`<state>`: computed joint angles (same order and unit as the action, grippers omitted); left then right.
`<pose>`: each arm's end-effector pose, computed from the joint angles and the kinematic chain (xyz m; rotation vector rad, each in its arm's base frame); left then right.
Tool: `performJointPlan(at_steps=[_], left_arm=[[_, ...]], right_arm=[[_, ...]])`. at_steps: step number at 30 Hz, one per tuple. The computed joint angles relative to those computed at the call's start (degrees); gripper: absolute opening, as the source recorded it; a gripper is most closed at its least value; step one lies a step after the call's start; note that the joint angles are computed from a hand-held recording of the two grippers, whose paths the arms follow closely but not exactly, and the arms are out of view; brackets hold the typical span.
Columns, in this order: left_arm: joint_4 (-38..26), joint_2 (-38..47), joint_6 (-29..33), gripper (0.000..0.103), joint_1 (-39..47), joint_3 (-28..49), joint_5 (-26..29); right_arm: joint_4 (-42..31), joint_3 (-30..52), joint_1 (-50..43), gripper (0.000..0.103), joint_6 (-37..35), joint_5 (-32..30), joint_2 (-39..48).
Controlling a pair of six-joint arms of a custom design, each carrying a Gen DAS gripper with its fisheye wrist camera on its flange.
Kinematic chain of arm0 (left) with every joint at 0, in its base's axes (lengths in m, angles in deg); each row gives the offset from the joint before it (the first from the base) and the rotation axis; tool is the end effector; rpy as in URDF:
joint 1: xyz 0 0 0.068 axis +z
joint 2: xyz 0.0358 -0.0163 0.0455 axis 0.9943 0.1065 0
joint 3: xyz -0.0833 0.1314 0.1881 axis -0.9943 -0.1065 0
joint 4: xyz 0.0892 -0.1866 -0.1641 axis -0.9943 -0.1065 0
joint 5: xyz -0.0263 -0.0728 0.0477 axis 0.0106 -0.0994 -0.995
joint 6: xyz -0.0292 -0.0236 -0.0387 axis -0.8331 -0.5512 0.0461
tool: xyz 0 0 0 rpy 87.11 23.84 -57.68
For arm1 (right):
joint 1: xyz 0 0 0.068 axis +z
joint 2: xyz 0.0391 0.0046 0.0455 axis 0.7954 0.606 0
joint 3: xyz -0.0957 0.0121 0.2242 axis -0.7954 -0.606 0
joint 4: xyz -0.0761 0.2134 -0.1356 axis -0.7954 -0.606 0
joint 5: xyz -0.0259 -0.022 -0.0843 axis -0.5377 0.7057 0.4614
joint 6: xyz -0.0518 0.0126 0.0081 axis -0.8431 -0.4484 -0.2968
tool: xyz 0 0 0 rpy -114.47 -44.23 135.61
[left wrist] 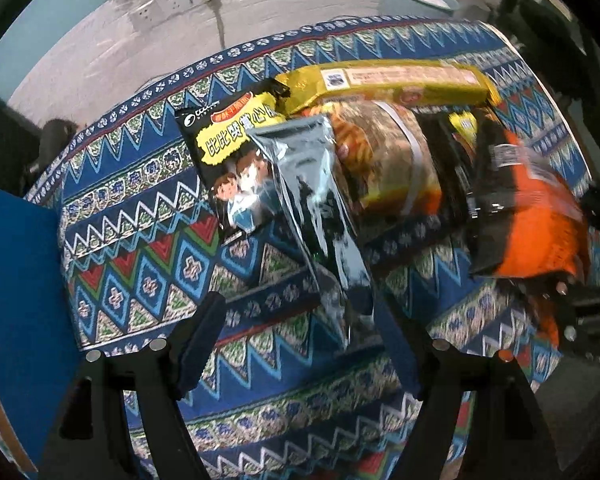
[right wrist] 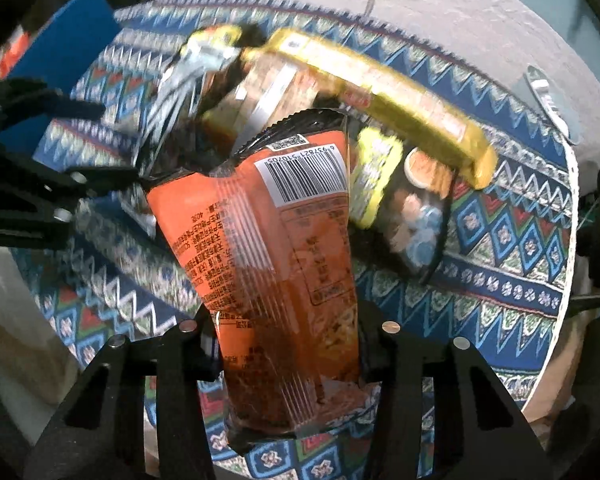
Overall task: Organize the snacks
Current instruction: 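Grasp the orange bag with the right tool while the left tool grasps the silver foil bag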
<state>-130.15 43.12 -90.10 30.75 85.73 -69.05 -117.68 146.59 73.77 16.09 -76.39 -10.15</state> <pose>0.1933 -0.2512 0.2492 0.6052 2.8964 -0.0118 0.1739 0.0709 0.2544 -0.6043 2.8905 0.2008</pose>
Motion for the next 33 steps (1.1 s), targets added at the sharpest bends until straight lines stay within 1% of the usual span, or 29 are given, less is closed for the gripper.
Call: performJointPlan(at_steps=[1,3,9,11,13,17,19,21,22,23,24,25,26,28,29,31,33], left_arm=[[0.22,0.75,0.04,0.080,0.60,0.52,0.38],[0.60,2.15,-0.17,0.081,1.62,1.47,1.46],[1.52,7.43,-0.84,0.081,3.82,4.96,3.57],[1.64,9.61,-0.78,0.081,3.86,6.63,3.49],[1.54,11.53,-0.42,0.081,3.97,8.19,3.36],[1.47,15.92,-0.33,0.081,3.99,11.75,3.45],[2.12,16.86,-1.00,0.081,3.72,12.15,3.68],[3.60,16.79,-1.04,0.080,3.92,11.00,3.73],[4.28,16.78,-0.92,0.077,4.05,10.66,3.68],[4.58,16.65,-0.93,0.069,3.95,10.50,3.22],[5.07,15.28,-0.59,0.064,3.97,9.07,2.72],[5.29,14.72,-0.22,0.054,3.90,8.58,2.27],[6.64,13.25,0.78,0.046,4.68,5.94,2.54],[7.07,12.56,1.38,0.036,5.02,5.41,3.68],[7.15,12.23,1.47,0.032,5.19,5.17,4.34],[7.55,11.05,1.53,0.029,5.24,4.24,4.35],[7.54,9.26,2.18,0.029,5.14,3.17,3.61]], right_arm=[[0.01,1.05,-1.73,0.046,-0.31,-0.86,0.51],[-0.60,3.46,-6.16,0.046,-2.38,-2.48,1.61],[0.15,6.48,-10.81,0.046,-2.87,-2.85,4.05],[0.25,5.32,-10.84,0.046,-1.95,-2.45,2.72],[0.45,5.79,-12.24,0.046,-2.46,-2.70,3.61],[1.59,4.79,-11.45,0.046,-1.24,-2.33,3.62],[1.84,5.20,-11.39,0.046,-1.10,-2.42,4.38],[1.97,5.67,-11.28,0.046,-1.08,-2.37,5.03],[1.94,5.92,-11.23,0.046,-1.08,-2.36,5.25],[1.95,6.23,-11.17,0.046,-1.03,-2.44,5.53],[1.95,6.31,-10.98,0.046,-0.87,-2.40,5.62],[1.98,6.56,-10.60,0.046,-0.60,-2.23,5.90],[1.98,6.65,-10.31,0.046,-0.42,-2.03,5.94],[1.88,6.69,-9.97,0.046,-0.31,-1.84,5.91],[1.87,6.80,-9.64,0.046,-0.08,-1.66,5.92],[1.76,7.18,-8.86,0.046,0.55,-1.11,6.05],[1.64,7.69,-8.03,0.046,1.26,-0.59,6.08]])
